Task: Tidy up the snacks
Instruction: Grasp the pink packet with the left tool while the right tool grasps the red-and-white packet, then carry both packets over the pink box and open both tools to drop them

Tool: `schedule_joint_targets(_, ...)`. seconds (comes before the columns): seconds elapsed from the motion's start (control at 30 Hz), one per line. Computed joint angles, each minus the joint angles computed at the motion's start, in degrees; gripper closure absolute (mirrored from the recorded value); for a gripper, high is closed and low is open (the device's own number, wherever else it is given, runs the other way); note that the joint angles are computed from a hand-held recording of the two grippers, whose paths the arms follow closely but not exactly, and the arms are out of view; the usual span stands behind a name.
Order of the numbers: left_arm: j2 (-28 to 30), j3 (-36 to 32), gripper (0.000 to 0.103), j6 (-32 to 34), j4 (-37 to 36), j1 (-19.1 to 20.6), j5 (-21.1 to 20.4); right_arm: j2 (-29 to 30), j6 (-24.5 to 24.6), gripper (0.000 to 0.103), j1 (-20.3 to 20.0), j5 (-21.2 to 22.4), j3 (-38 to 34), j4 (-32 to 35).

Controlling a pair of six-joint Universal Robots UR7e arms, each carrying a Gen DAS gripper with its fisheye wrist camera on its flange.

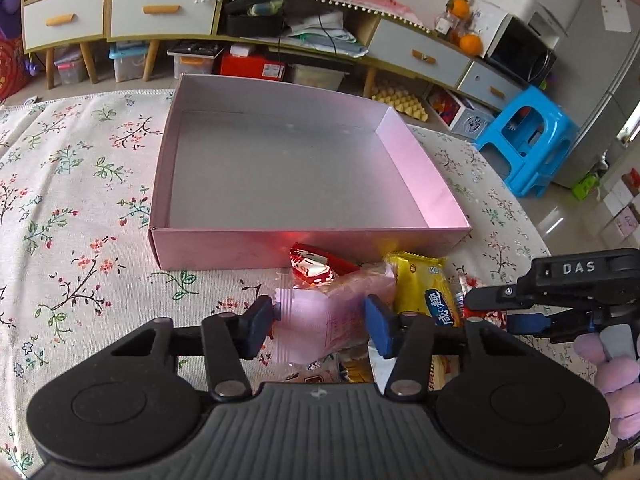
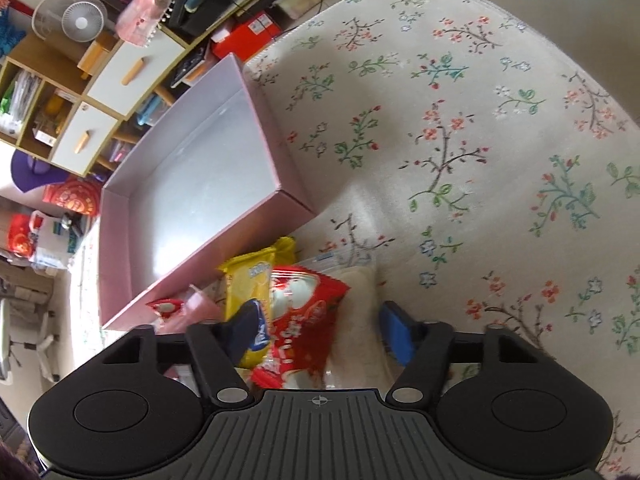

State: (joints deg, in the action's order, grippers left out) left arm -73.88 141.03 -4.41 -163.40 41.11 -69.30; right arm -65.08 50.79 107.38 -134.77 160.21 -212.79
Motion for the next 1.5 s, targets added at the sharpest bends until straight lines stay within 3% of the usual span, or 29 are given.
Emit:
schedule_joint_targets(0.17, -0.64, 0.54, 0.072, 2.01, -1.43, -0.62, -0.11, -1.30, 0.56, 0.061, 1.01, -1.56, -0.03, 2.28)
schedule_joint_targets(0.33, -1.05, 0.97, 0.079, 3.11, -2.78, -1.06, 0.23, -1.28, 1.10, 0.062, 1.63, -2.48, 0.31, 1.14)
schedule_joint_targets(0.77, -3.86, 3.40, 0.083, 0.39, -5.57, -3.70, 1.59, -2.11, 1.93, 0.062, 4.99, -4.47, 0.68, -1.29)
schedule_joint_targets(1.07, -4.45, 4.56, 0.084, -1.01, -12.64, -4.52, 3.08, -1.22, -0.39, 0.062, 8.67, -6.87, -2.17, -2.70)
schedule_joint_targets(1.2, -1.78, 4.45, 0.084, -1.60, -17.90, -4.12, 5.89, 1.37, -4.10, 0.062, 8.48, -6.03, -3.78, -8.93)
schedule_joint_targets(1.4, 6.13, 4.88, 0.084, -0.54, -31.73, -3.78, 10.15, 10.76, -13.61, 0.062, 3.96, -3.02, -6.98, -28.89)
schedule_joint_targets(1.5, 9.37, 4.98, 0.084, -0.15, -37.05, -4.02, 11.74, 14.30, -17.55, 0.062, 1.92, -1.78, -9.14, -35.31)
